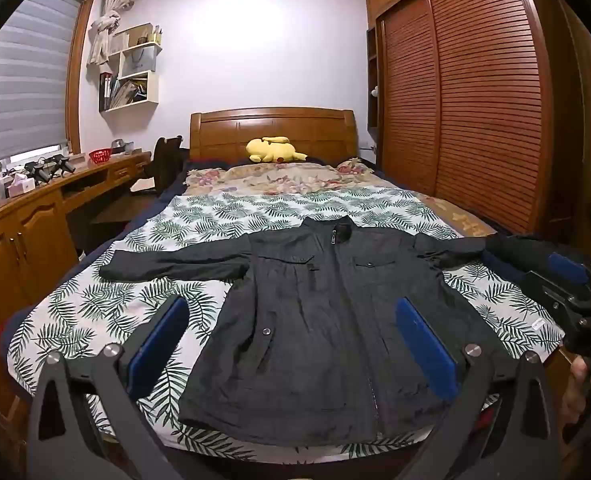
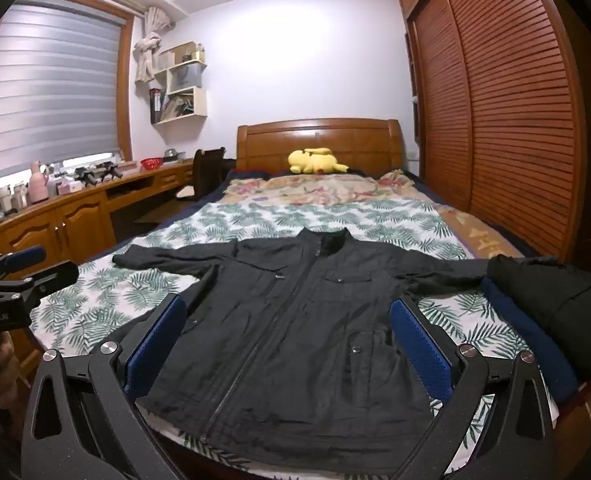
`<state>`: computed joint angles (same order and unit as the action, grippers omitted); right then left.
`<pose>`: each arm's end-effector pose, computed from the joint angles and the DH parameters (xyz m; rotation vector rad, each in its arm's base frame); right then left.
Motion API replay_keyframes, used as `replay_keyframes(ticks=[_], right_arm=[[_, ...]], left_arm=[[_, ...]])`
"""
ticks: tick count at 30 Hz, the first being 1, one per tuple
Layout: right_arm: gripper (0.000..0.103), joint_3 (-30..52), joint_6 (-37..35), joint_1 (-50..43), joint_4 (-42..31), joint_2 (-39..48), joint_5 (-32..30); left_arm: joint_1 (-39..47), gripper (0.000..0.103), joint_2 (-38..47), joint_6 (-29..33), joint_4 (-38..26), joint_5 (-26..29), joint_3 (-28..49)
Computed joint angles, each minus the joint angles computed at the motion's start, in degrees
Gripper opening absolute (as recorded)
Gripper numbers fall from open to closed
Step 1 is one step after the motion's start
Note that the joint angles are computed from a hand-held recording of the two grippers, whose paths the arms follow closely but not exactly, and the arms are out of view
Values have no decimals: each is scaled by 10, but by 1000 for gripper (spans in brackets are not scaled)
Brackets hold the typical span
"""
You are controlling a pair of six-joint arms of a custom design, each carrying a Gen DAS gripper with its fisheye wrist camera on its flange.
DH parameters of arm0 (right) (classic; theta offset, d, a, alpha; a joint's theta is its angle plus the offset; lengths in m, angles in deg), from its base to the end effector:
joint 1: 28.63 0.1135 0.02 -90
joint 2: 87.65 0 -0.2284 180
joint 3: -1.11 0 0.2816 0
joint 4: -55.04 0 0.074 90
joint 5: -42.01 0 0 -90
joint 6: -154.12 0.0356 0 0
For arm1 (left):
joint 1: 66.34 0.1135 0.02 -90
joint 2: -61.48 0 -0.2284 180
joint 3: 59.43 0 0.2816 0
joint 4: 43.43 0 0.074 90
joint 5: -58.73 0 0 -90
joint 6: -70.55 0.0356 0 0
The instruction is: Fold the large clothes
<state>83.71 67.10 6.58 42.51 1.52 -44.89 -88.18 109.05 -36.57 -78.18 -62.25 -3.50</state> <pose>0.3279 0.2290 0.2738 -0.4983 1.8581 0.3988 0.2279 -0.0716 0.2766 -0.2526 1.9469 0.1054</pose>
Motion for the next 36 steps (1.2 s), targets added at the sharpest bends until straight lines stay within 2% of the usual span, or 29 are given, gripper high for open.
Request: replay_keyframes(ticks=[36], right_arm=[[103,-7,7,-2,6,-8,-4]], left_arm=[[0,103,-2,10,3,-5,-2]])
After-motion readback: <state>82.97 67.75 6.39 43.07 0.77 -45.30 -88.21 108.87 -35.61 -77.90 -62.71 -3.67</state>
